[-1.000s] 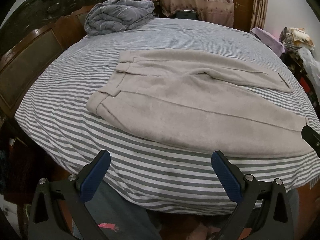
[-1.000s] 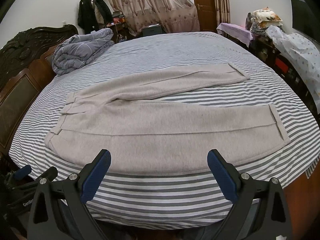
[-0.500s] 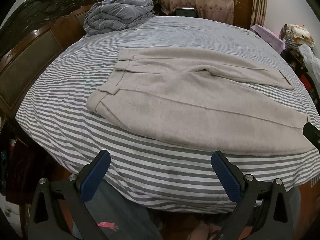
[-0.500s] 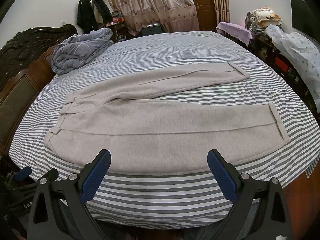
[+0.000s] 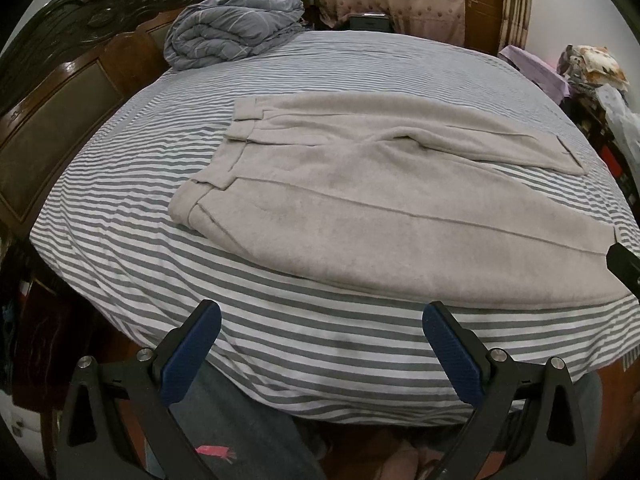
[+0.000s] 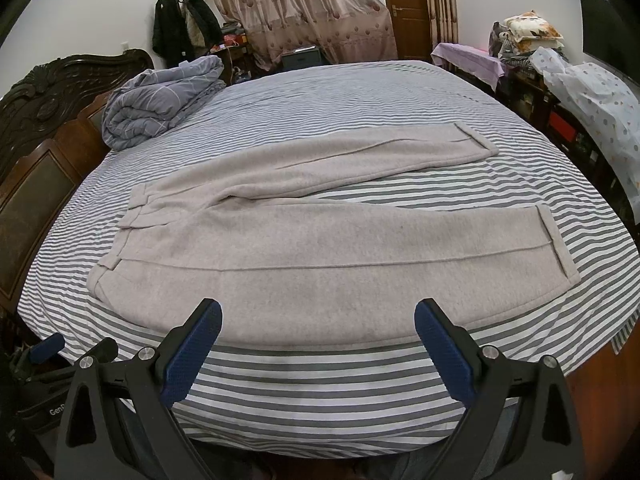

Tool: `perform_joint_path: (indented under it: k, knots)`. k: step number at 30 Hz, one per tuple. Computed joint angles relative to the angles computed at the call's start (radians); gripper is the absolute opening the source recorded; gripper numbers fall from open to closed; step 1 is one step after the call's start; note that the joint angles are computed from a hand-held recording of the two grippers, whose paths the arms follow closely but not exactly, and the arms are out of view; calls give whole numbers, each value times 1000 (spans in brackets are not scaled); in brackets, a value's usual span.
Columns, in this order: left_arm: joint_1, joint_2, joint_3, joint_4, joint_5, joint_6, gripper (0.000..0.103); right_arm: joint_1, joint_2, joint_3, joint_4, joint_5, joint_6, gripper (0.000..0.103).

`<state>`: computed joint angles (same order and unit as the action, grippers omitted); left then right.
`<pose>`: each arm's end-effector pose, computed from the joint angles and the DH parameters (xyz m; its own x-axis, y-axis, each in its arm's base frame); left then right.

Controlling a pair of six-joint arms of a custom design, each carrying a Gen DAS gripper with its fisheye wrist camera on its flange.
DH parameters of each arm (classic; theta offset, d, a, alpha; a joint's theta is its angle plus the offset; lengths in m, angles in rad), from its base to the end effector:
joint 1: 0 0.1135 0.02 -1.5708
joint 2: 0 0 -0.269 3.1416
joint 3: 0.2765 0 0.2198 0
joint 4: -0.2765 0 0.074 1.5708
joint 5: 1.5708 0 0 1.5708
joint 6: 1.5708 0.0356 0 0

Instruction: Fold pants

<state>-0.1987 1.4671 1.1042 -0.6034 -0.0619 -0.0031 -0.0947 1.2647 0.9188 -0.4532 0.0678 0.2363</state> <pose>0.2684 -0.0518 0.2720 -0.8071 0.1594 -0.5685 0.1601 0.9859 0.0491 0.2333 -0.0246 0.2763 -0.6606 0.2974 -0.6893 0.3045 0.9454 0.1160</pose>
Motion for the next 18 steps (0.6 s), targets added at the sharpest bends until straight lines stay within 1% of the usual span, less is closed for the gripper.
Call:
perform_joint_path:
  k: [10, 15, 18]
  knots:
    - [7, 14, 1, 3, 9, 9, 100, 3, 11, -21, 14, 5, -7, 96]
    - [20, 40, 13, 12, 16, 23, 100, 5, 14, -18, 23, 35, -29, 96]
    - [41, 62, 30, 25, 21, 50, 100, -21, 25, 1, 19, 3, -46, 96]
